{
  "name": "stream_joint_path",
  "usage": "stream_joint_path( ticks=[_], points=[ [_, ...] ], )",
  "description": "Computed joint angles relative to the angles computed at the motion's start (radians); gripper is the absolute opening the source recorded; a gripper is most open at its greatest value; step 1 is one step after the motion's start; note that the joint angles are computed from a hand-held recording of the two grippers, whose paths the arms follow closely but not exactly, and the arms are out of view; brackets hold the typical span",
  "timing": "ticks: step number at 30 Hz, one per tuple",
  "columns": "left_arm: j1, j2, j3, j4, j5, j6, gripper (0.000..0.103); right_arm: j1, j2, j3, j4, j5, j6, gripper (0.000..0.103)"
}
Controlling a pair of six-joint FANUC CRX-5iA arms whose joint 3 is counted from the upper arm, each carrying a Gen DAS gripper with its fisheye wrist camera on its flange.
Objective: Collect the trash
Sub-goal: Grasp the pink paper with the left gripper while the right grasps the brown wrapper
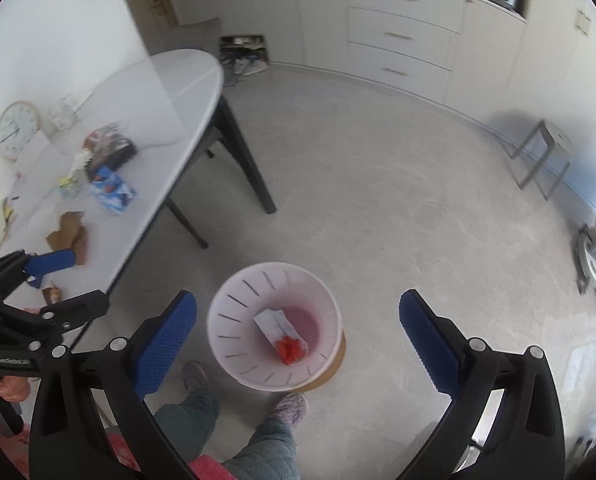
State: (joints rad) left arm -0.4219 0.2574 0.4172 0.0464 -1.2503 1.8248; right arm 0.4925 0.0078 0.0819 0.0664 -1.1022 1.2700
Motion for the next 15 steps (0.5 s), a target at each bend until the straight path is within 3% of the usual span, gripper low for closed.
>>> stream_joint_path(
  ticks=[7,15],
  points=[
    [0.097,-0.238,-0.159,-0.111,-0.051,0.080,0.095,0.109,0.092,0.139,-0.109,0.000,0.140,0.100],
    [0.313,-0.502,-0.450,-0.141,-0.085,0.158,0.095,0.241,0.240,0.318,-0.242,-0.091,0.281,0.100]
  ],
)
